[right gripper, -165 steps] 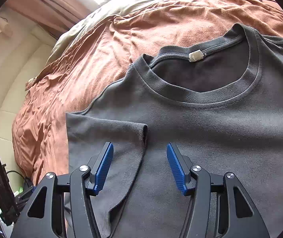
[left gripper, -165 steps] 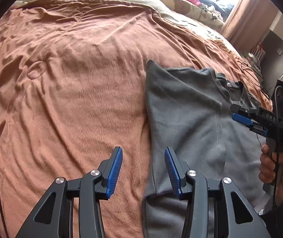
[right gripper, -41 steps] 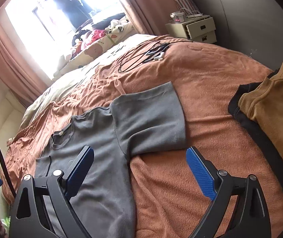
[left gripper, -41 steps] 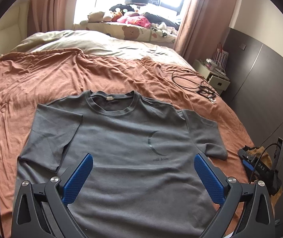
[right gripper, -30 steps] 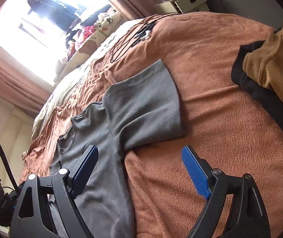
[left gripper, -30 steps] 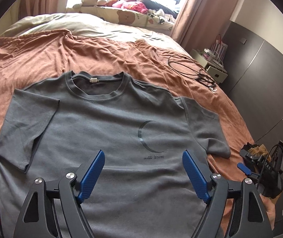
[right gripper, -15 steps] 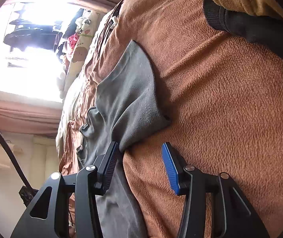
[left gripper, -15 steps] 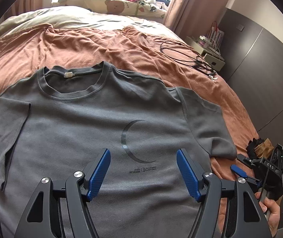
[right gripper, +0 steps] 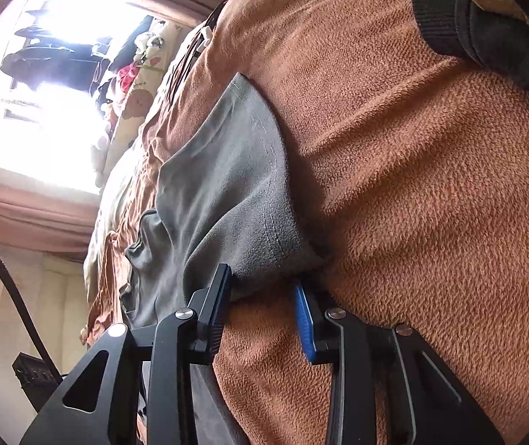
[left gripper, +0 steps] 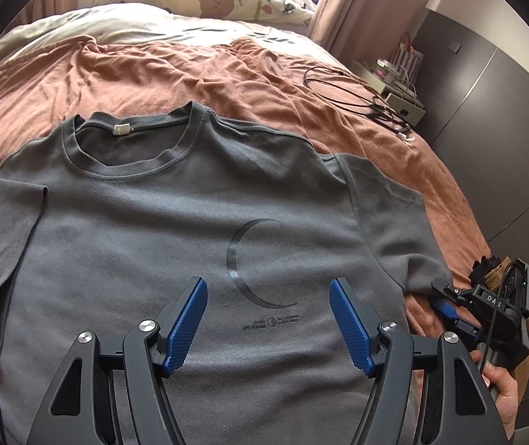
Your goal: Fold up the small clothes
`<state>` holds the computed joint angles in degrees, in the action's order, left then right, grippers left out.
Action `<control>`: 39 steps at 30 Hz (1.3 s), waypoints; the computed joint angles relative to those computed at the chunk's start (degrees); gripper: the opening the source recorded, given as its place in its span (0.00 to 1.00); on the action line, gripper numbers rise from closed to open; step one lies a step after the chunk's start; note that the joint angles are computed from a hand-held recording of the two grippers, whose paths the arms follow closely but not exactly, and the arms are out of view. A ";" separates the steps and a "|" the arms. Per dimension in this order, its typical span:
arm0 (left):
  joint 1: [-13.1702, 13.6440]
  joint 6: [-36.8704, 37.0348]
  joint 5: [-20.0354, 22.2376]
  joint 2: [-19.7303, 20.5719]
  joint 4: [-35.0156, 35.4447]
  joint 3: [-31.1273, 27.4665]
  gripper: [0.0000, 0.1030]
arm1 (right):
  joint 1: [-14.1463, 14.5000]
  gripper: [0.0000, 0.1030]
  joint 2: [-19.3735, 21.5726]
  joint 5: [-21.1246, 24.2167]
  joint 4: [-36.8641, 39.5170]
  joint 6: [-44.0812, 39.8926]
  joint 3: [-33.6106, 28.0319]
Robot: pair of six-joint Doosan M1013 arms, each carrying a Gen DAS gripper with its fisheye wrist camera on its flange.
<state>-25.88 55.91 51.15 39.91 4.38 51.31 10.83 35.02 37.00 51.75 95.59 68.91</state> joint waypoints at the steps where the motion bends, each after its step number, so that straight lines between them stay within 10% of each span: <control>1: -0.02 0.08 0.14 0.13 -0.08 -0.12 0.68 | -0.07 0.28 0.22 -0.40 1.01 -0.47 -0.19; 19: -1.58 12.04 7.67 8.64 -8.54 -13.45 0.23 | 2.45 0.05 -2.12 -7.92 10.29 -18.85 3.32; 39: -1.77 14.83 18.92 21.12 -18.94 -32.97 0.11 | 1.86 0.05 -0.09 -4.61 29.58 -36.41 3.41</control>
